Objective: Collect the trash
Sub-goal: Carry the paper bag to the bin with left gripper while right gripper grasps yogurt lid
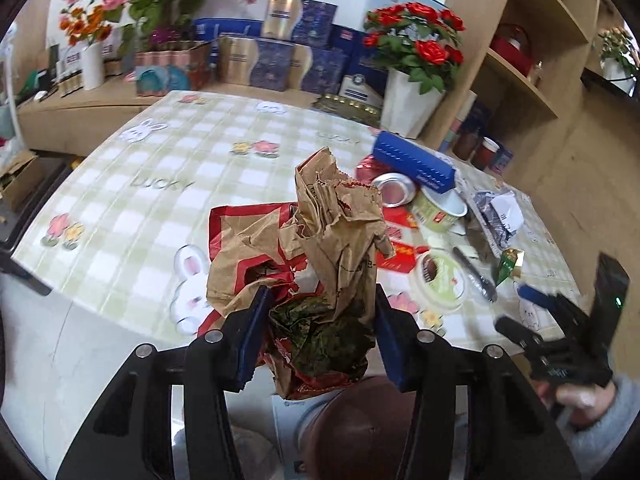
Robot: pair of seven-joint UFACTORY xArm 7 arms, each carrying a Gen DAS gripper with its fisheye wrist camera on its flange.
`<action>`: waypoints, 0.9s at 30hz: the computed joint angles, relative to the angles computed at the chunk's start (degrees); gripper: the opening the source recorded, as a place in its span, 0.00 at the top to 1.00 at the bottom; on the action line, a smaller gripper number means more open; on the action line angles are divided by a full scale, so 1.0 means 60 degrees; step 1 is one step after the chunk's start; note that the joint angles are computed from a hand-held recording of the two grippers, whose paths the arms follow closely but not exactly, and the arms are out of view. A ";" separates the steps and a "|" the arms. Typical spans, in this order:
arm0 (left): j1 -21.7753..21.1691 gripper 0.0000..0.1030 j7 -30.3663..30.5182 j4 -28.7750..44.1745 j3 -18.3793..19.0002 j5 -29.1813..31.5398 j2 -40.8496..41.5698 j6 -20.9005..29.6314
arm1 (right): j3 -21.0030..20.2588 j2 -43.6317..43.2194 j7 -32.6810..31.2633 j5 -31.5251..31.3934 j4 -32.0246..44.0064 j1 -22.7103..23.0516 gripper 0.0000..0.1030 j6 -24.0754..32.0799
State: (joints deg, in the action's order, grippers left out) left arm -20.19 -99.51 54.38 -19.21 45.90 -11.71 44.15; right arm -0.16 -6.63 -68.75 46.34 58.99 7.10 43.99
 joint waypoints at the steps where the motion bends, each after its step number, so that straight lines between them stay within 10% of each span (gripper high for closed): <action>1: -0.0031 0.53 -0.0038 -0.0139 -0.0012 -0.0065 -0.0171 0.0064 | 0.0038 0.0176 -0.0303 0.0136 0.0139 0.0088 0.06 0.0083; 19: 0.0233 0.53 -0.0407 -0.0830 -0.0431 0.0000 -0.0733 -0.0320 | 0.1150 0.1972 0.1907 -0.2323 0.1103 0.0350 0.20 -0.1673; 27: 0.0197 0.53 -0.0326 -0.0713 -0.0550 -0.0093 -0.0821 -0.0398 | 0.0873 0.0747 0.0962 -0.0358 0.0565 0.0211 0.20 -0.0714</action>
State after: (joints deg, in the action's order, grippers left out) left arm -19.01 -101.47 50.10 -22.50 45.35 -16.64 41.76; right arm 5.08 -2.14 -62.98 44.19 62.38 8.37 39.71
